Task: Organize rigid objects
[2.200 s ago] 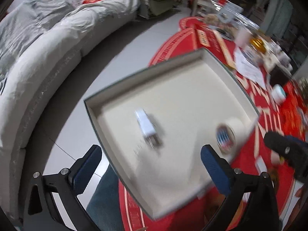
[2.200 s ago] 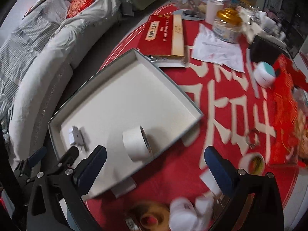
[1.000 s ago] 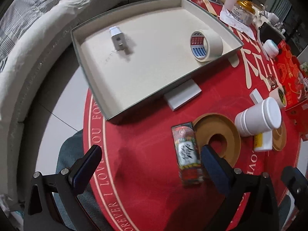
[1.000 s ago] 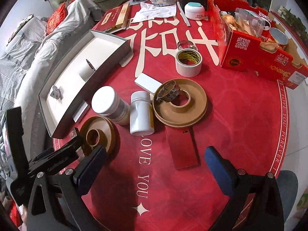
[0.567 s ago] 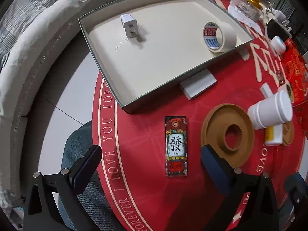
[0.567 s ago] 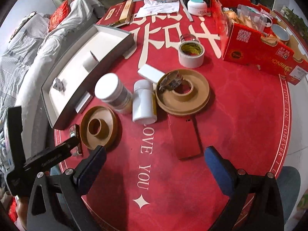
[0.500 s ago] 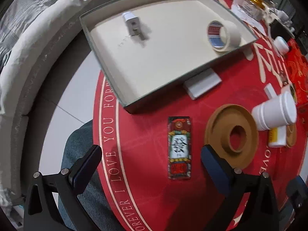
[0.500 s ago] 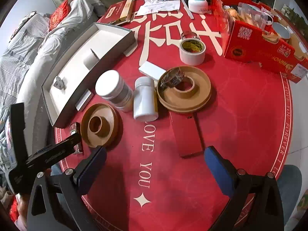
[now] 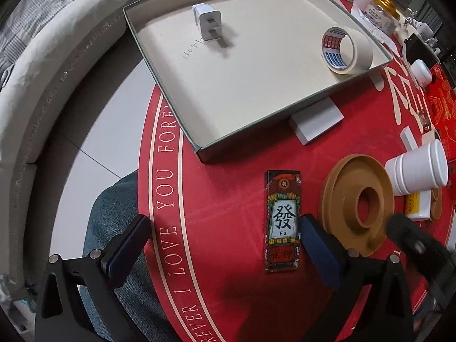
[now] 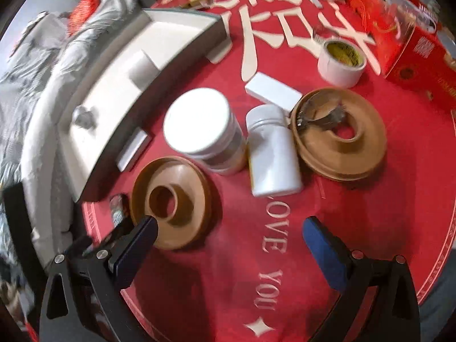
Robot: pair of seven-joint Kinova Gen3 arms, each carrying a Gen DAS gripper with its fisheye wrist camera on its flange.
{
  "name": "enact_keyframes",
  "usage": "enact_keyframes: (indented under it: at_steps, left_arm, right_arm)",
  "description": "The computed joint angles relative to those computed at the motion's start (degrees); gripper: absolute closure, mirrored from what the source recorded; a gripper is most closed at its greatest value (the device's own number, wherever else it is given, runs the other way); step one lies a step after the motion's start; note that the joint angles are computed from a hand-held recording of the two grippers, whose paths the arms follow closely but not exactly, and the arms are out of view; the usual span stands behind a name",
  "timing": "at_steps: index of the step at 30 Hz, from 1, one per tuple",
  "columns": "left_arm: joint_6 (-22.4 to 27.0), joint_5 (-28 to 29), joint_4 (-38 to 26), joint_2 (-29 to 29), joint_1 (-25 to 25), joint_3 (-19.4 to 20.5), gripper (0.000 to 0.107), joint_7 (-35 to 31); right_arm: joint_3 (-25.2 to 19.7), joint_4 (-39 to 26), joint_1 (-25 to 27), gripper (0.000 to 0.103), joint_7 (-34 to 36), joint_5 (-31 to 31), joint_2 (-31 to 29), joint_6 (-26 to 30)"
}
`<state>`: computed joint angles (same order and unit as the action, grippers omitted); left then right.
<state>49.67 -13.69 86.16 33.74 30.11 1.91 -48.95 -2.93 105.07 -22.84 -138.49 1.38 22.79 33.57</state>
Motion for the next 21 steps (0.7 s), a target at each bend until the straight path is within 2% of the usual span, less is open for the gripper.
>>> enact_keyframes:
  at_steps: [3,7,10,13,15,18,21]
  left_arm:
    - [-0.5,-0.1,1.0,-0.7,-0.3,0.0,0.004,-0.3]
    - [-1.9,-1.6,2.5,-1.5,0.7,-0.4,0.005,0.1]
    - [-3.8,-1.9,4.5,-2.2,0.9,0.2,0.005,-0.3]
    - [-2.9,-1.4,4.2,-2.4,0.9,1.0,0.005,-1.7]
    - [-1.6,-0.9,2.8,-1.9,1.2,2.3,0.004,-3.9]
    - [-0.7,-0.8,1.5,-1.3,2.7,3.3,0.004,-6.4]
    - [0.8,-0.2,-0.3,-0.7,4.1,2.8,0.004,-6.2]
  right_arm:
    - [0.2,-3.7,-0.4,0.000,-1.2,0.4,3.2,3.3]
    - [3.4,-10.9,-5.2,0.000,-1.9,4.3,7.5,12.6]
    - [1.0,-12.4,-2.7,0.000,-0.2,4.6,8.4,15.5]
    - [0.2,-8.9,0.3,0.000,1.1,2.7,6.4,14.6]
    - [1.3,-6.3,0.1,0.000,2.2,3.0,5.4,15.4]
    - [0.8,0.7,1.8,0.000,2.9,3.3,1.7,12.5]
    - [1.4,6.9,1.8,0.000,1.2,4.3,-1.8,8.7]
